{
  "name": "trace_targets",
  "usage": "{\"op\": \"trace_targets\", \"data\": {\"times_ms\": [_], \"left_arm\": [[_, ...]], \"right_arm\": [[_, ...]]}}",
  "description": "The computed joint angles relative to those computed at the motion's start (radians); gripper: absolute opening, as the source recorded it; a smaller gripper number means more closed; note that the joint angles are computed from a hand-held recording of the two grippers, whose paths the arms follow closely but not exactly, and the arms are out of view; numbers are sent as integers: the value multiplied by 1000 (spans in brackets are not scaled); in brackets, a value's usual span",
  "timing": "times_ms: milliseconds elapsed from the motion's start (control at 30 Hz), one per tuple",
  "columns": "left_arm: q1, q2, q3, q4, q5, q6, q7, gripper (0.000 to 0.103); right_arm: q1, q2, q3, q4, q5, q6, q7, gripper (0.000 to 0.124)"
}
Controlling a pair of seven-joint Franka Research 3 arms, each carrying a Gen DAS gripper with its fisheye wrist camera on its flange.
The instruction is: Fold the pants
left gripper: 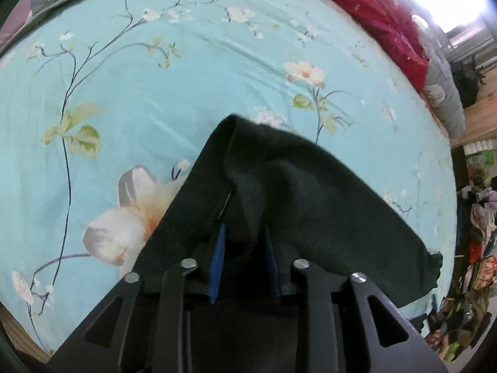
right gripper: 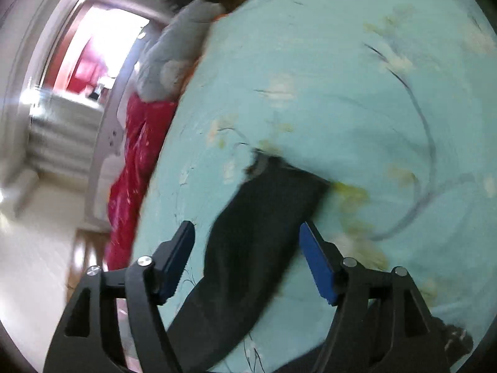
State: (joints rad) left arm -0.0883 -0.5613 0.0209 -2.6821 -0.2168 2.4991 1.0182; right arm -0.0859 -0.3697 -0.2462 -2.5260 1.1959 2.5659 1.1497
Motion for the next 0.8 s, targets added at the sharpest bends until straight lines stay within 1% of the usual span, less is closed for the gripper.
{"op": "trace_targets", "data": {"times_ms": [33,67,100,133,167,200,233,267,300,333,367,400,433,467,500,533,567,600,633,667,700,733,767,800], "left_arm": [[6,7,-5,6,8,1,-6,34],[10,15,-9,14,15,-2,-11,34],[14,23,-14,23,24,-10,-17,35],[19,41,-21,37,37,-15,-22,36],[29,70,-36,63,63,-31,-35,36],[37,88,-47,77,82,-39,-48,33],[49,108,-60,98,107,-57,-70,32],[53,124,-65,116,118,-69,-84,27],[51,128,-61,121,113,-59,-90,15],[44,126,-52,119,98,-48,-84,12],[41,120,-46,115,84,-37,-87,12],[45,118,-51,109,89,-23,-99,12],[64,133,-73,118,133,-31,-126,12],[71,155,-82,132,162,-44,-135,14],[72,182,-83,146,177,-57,-137,13],[77,197,-87,154,193,-64,-147,14],[81,195,-90,154,207,-64,-158,15],[78,188,-85,152,205,-66,-156,15],[71,171,-71,145,186,-70,-142,15],[70,138,-60,130,177,-79,-133,15],[75,103,-55,112,180,-82,-129,16],[81,40,-45,75,183,-85,-120,15],[79,-10,-31,48,176,-94,-107,18],[72,-67,-8,13,158,-99,-84,28]], "right_arm": [[-8,-5,8,-16,-19,9,26,71],[-13,-7,24,-31,-42,37,56,71],[-15,2,50,-44,-50,89,92,71],[18,5,44,-49,13,135,59,73],[41,24,45,-35,42,162,20,73],[41,35,39,-20,12,144,6,73],[39,77,18,18,-26,88,-29,60],[40,126,21,68,-81,40,-48,41],[39,158,19,106,-89,0,-74,8],[38,172,11,133,-58,-39,-132,8],[36,164,18,142,-19,-28,-183,8],[37,131,17,131,53,-9,-275,8],[35,99,19,115,98,15,-332,8],[20,86,37,102,94,36,-340,8],[27,109,38,109,29,58,-293,8],[-1,141,71,111,-106,76,-175,9],[-28,166,101,105,-212,94,-80,8],[-37,175,97,97,-247,78,-49,8],[-17,170,58,92,-213,63,-64,14],[-15,145,53,70,-166,82,-69,17],[-22,112,53,46,-167,93,-38,27],[-25,87,46,31,-172,85,-23,41],[-27,52,35,11,-175,67,-21,47],[-27,9,24,-13,-178,48,-32,53]]}}
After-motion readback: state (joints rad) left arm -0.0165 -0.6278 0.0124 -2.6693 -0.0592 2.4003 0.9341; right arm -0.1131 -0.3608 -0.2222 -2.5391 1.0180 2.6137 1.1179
